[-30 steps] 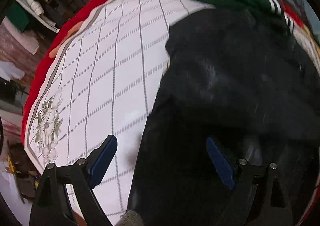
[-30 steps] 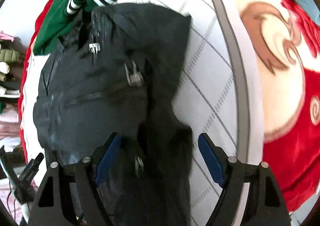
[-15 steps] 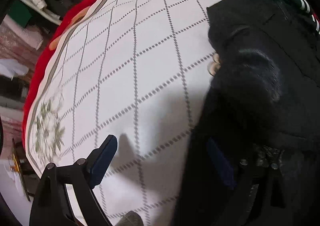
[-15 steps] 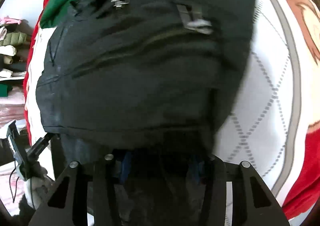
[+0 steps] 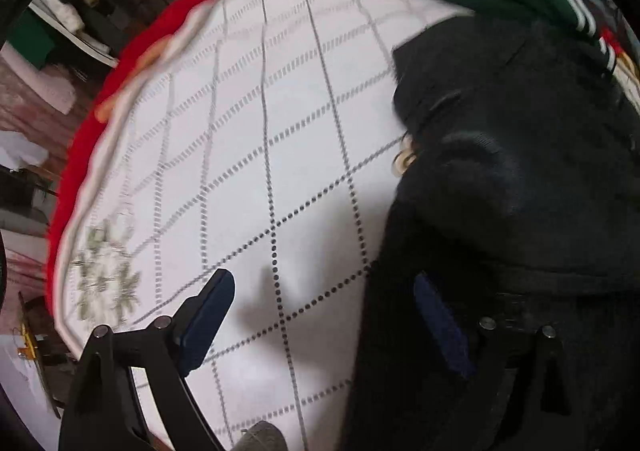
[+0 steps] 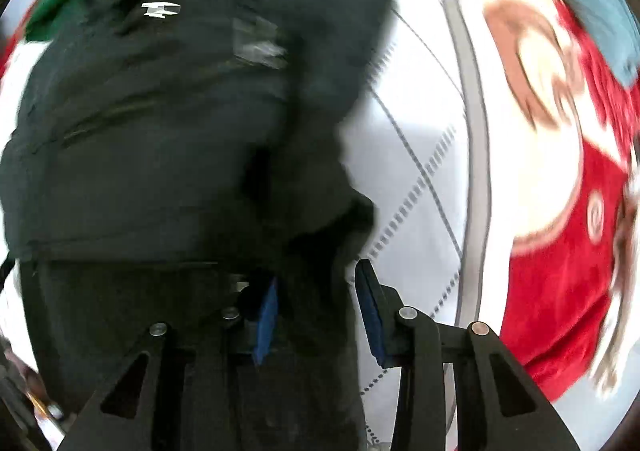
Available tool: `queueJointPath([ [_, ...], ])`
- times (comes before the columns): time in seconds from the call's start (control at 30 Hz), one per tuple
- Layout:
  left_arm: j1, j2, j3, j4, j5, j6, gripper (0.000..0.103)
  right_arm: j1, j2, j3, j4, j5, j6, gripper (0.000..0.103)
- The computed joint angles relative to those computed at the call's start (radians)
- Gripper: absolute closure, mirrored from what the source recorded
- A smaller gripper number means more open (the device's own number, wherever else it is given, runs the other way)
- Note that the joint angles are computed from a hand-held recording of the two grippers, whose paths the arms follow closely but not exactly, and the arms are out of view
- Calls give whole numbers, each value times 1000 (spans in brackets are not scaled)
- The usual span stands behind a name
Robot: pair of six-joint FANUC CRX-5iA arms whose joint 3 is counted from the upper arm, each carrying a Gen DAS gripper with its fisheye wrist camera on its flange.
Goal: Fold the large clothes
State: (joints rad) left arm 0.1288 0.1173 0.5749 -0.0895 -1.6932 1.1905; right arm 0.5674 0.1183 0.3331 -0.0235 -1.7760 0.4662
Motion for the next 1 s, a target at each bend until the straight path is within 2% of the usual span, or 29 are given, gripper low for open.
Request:
queueJointPath([
  [0.2,-130,-82,51,-92,-11,65,10,-23,-95,-34,-30,139,31,63],
  [0.27,-219,-101,69,-177,-29,97,10,-69,-182,-94,-88,206,71,56],
  [0.33,-364,-120,85,-328,-78,146,10,-119,-233,-123,-141,258,128,36],
  [0.43,-552,-121,101,-501,-162,220,10,-215,-293,-152,-258,303,218,33],
  [0.5,-667,-107,109,-585,-233,266,10,-302,-315,-152,-351,282,296,33],
  [0.63,-808,-74,109,-619,-336,338,10,-458,-333,-157,-506,246,448,33],
  [0.8,-966,-44,116,-645,-387,367,10,-705,-315,-156,-705,156,628,33],
  [1.0,-1085,-3,131,-606,-421,375,10,-822,-267,-135,-774,89,743,33],
])
